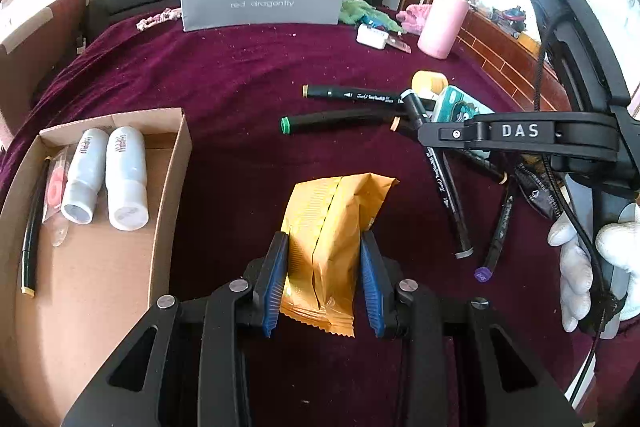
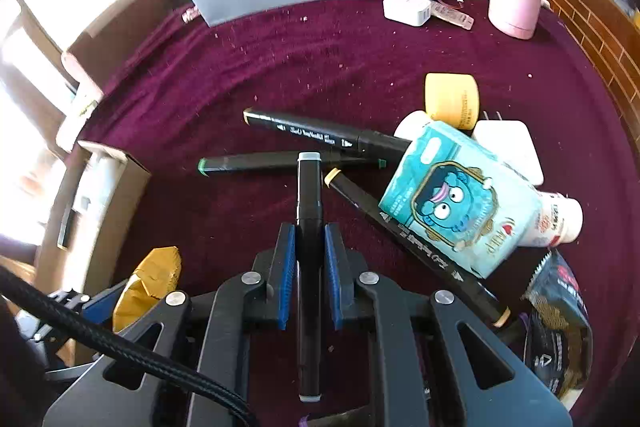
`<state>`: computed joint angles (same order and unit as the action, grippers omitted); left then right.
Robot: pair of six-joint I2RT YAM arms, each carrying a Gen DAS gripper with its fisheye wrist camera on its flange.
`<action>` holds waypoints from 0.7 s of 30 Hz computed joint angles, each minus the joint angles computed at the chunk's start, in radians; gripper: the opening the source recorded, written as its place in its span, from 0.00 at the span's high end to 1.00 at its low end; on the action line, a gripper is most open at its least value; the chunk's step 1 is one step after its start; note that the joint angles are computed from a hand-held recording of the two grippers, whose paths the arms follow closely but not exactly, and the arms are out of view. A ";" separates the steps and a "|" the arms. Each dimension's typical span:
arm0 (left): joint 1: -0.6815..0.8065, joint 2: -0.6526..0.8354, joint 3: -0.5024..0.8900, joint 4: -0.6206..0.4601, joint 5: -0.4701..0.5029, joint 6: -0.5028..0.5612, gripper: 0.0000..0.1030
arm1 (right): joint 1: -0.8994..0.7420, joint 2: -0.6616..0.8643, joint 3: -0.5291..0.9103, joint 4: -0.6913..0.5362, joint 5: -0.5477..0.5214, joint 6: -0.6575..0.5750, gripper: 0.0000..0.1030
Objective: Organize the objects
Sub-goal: 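Grasp a black marker with the right gripper while left gripper holds the packet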
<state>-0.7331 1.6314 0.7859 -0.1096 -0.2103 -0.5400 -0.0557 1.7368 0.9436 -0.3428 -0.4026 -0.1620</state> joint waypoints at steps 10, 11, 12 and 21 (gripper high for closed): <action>-0.034 -0.086 -0.057 0.001 -0.034 -0.028 0.71 | -0.050 -0.183 -0.115 0.023 -0.117 0.028 0.88; -0.034 -0.097 -0.063 0.001 -0.036 -0.031 0.71 | -0.051 -0.205 -0.126 0.026 -0.118 0.027 0.88; -0.037 -0.114 -0.072 -0.002 -0.042 -0.034 0.71 | -0.049 -0.228 -0.138 0.031 -0.117 0.029 0.88; -0.072 -0.282 -0.152 -0.048 -0.117 -0.072 0.71 | -0.010 -0.430 -0.201 0.001 -0.147 0.054 0.88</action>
<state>-0.8050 1.3497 0.6337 -0.1572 -0.3271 -0.6122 -0.0659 1.3065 0.7427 -0.3422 -0.5499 -0.1077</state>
